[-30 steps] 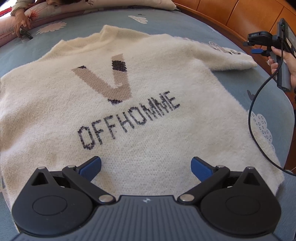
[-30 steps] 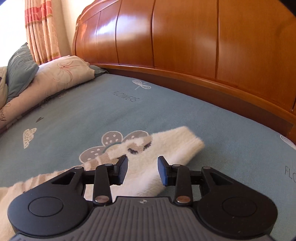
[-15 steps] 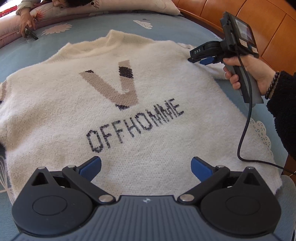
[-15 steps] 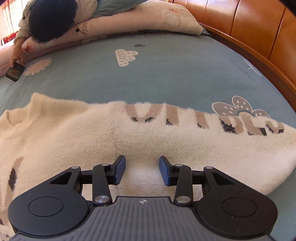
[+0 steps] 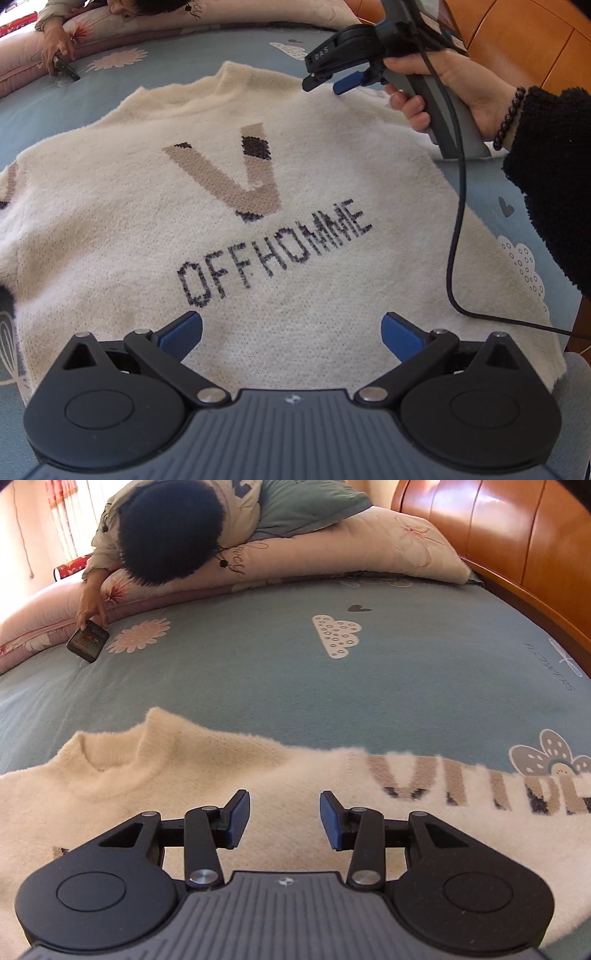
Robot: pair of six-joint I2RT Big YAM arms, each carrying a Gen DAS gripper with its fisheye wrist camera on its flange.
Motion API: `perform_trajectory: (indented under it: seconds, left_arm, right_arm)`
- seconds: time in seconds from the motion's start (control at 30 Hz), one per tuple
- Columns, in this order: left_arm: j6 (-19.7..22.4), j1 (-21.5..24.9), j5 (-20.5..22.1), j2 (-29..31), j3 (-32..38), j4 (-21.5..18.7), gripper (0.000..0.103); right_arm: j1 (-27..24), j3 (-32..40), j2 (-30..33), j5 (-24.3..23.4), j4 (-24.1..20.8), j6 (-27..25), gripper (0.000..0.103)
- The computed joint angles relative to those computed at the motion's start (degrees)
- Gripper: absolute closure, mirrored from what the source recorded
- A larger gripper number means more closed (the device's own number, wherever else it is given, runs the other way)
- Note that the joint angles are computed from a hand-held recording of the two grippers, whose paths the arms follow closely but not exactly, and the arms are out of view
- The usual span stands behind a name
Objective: Fold clothes
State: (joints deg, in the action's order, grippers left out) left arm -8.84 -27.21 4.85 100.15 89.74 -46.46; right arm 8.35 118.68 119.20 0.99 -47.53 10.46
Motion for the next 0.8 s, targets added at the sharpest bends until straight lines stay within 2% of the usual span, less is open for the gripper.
perform_trajectory:
  seconds: [0.13, 0.2, 0.3, 0.37, 0.4, 0.5, 0.6, 0.73, 0.8]
  left_arm:
    - [-0.7, 0.6, -0.7, -0.5, -0.3, 1.2, 0.001]
    - [-1.0, 1.0, -0.4, -0.7, -0.5, 1.8, 0.001]
    - [-1.6, 1.4, 0.1, -0.5, -0.4, 1.5, 0.001]
    - [-1.3, 1.1, -0.7, -0.5, -0.3, 1.1, 0.001]
    - [-1.1, 0.9, -1.0, -0.5, -0.3, 1.0, 0.001]
    - [-0.8, 0.9, 0.0, -1.2, -0.9, 1.8, 0.001]
    - [-0.6, 0.8, 0.1, -1.4, -1.0, 2.0, 0.001]
    - [-0.4, 0.5, -0.3, -1.3, -0.8, 1.8, 0.001]
    - [-0.3, 0.4, -0.5, -1.4, -0.9, 1.8, 0.001]
  right_arm:
    - [2.2, 18.0, 12.4, 5.7, -7.8, 1.1, 0.054]
    - [2.5, 26.3, 17.5, 7.3, -10.7, 2.7, 0.042]
    - [2.9, 35.6, 22.4, 8.8, -15.3, -0.5, 0.038]
    - [2.5, 39.3, 23.9, 7.7, -18.3, 0.7, 0.038]
    - [2.2, 38.2, 23.0, 6.4, -18.2, 2.0, 0.039]
    - [0.9, 25.3, 14.3, 2.7, -13.4, 2.7, 0.039]
    - [-0.5, 16.2, 7.5, -0.4, -10.9, 2.1, 0.038]
    - [-3.0, 8.8, 2.7, -4.5, -12.8, 3.6, 0.038]
    - [-4.2, 6.1, 2.1, -4.8, -13.3, 5.2, 0.038]
